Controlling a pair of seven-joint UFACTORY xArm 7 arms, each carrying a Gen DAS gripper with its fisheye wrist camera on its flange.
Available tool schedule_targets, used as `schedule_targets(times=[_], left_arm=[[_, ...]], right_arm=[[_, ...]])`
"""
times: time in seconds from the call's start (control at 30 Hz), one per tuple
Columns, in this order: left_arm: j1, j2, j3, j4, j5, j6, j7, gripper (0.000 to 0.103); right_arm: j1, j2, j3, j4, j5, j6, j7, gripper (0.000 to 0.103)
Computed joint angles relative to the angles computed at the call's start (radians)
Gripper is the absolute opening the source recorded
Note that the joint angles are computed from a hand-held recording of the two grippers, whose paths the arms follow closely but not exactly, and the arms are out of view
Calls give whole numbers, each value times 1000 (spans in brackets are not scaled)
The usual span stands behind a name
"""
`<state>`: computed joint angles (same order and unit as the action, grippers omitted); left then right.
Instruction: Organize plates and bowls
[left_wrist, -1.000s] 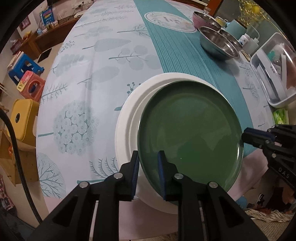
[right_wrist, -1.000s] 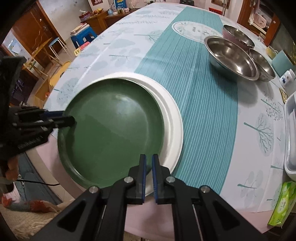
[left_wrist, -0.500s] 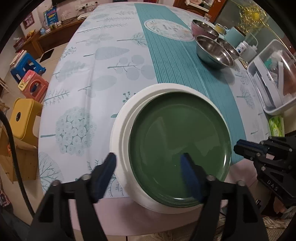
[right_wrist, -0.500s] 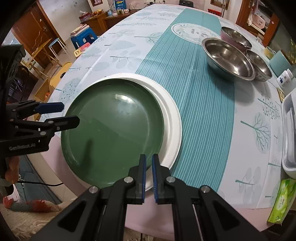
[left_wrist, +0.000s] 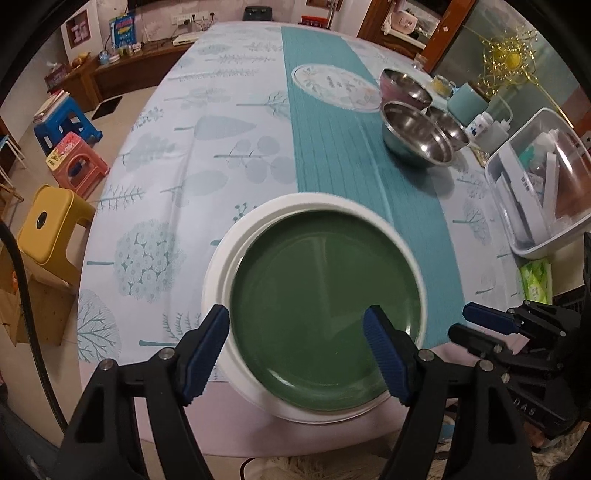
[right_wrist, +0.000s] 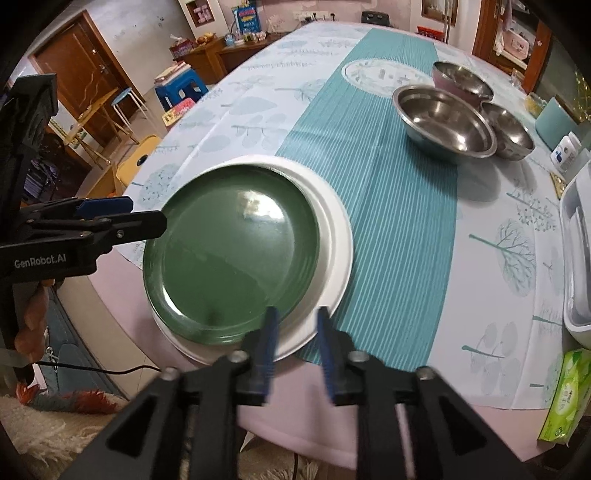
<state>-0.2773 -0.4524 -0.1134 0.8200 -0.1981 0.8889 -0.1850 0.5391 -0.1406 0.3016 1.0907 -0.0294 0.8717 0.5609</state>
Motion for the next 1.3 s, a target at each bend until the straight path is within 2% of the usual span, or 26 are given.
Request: schedule_targets(times=[0.17,0.33,0.5,0.6,0.77,0.93,1.07,1.17,1.3], left_arm=[[-22,41,-8,77,-44,-10,-27,75],[-44,164,-20,221,-46,-25,16,76],[-50,352,-33,434,-36,-31,70,76],[-54,466,-46,568,-31,-30,92,76],[-73,650,-62,775,12,-18,100,76],[-117,832,-42,981,118,28,29,76],[-134,942,-26,1103,144,58,-18,76],[-154,1039,-7,1216,174,101,-61,76],[-164,1176,-4,1386,165,179,-95,76]], right_arm=[[-16,-38,-8,-4,-16,-2,1,30],[-55,-52,-14,21,-56,4,46,30],[-106,-36,-33,79,-106,34,109,30],[-139,-19,-39,122,-176,70,154,30],[-183,16,-71,174,-235,99,199,30],[-220,63,-114,204,-225,78,175,30],[-246,121,-149,223,-157,23,100,30],[-260,173,-165,246,-118,9,59,30],[-281,242,-184,273,-40,-16,-16,30]])
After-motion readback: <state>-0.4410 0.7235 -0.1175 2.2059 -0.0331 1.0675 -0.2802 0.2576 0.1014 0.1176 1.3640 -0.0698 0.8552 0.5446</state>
